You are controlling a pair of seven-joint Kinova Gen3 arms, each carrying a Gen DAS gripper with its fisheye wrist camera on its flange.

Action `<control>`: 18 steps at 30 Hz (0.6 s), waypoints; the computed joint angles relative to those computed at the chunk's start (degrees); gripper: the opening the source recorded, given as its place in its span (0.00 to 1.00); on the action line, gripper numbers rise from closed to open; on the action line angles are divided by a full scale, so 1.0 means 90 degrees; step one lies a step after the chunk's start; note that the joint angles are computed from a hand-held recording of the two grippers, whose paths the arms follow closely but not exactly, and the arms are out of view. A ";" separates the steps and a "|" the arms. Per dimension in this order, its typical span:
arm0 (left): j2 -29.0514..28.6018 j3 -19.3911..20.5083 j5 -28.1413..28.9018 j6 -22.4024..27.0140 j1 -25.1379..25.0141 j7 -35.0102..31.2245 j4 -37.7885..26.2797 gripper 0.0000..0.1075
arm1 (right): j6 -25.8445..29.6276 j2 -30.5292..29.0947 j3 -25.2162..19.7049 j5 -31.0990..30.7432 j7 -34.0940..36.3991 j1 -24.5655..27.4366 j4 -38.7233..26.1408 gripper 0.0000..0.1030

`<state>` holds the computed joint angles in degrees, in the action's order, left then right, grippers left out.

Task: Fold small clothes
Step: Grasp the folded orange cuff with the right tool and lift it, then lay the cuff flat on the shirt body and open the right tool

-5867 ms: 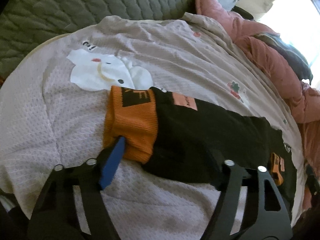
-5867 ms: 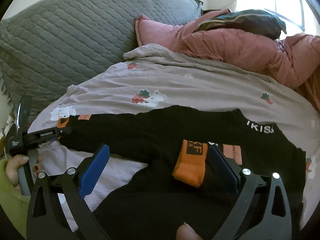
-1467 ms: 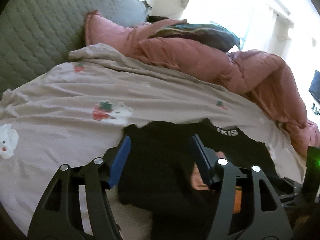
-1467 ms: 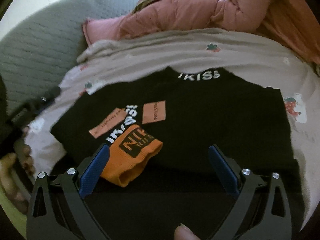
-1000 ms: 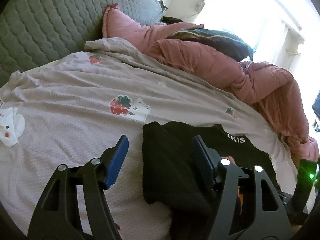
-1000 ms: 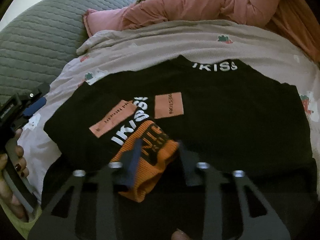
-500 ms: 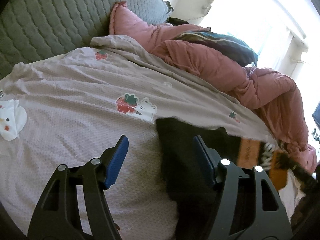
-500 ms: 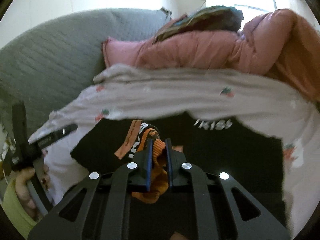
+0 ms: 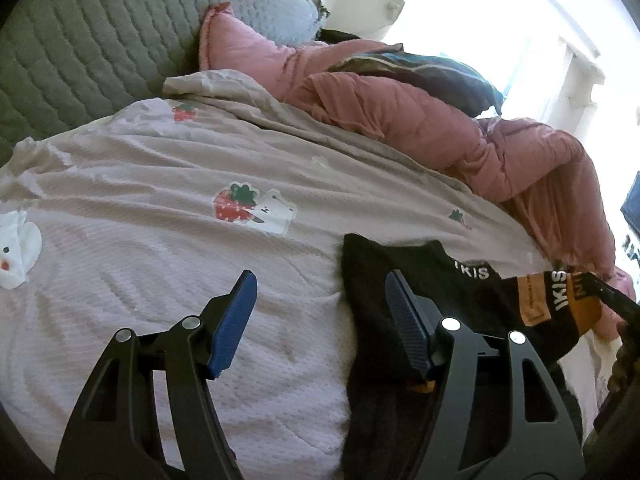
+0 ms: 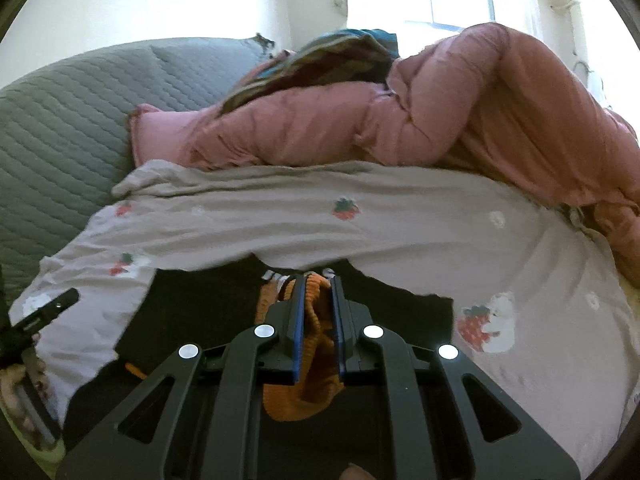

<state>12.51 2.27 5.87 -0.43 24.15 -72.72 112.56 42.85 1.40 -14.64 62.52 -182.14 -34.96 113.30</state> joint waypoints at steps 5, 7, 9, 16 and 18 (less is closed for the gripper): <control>0.0096 -0.0495 -0.0178 0.0321 0.0655 0.0048 -0.0297 0.55 | 0.0050 0.0056 -0.0015 0.0059 -0.0188 -0.0044 0.0131 0.11; 0.0176 -0.0758 -0.0354 0.0559 0.1013 0.0161 -0.0529 0.55 | 0.0070 0.0069 -0.0002 0.0076 -0.0236 -0.0063 0.0145 0.11; 0.0265 -0.0981 -0.0619 0.0822 0.1336 0.0361 -0.0769 0.55 | 0.0053 0.0057 0.0017 0.0063 -0.0227 -0.0053 0.0163 0.11; 0.0917 -0.0410 -0.1296 0.1983 0.1305 0.0625 -0.1949 0.55 | 0.0126 0.0011 -0.0003 -0.0036 -0.0213 -0.0028 0.0226 0.11; 0.1115 0.0050 -0.1292 0.2205 0.0977 0.0435 -0.2171 0.55 | 0.0117 -0.0002 0.0010 -0.0173 -0.0089 0.0001 0.0221 0.11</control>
<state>22.54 2.71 -5.76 19.42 32.95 -68.80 93.02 43.90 1.38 -14.55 60.96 -182.95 -34.96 115.28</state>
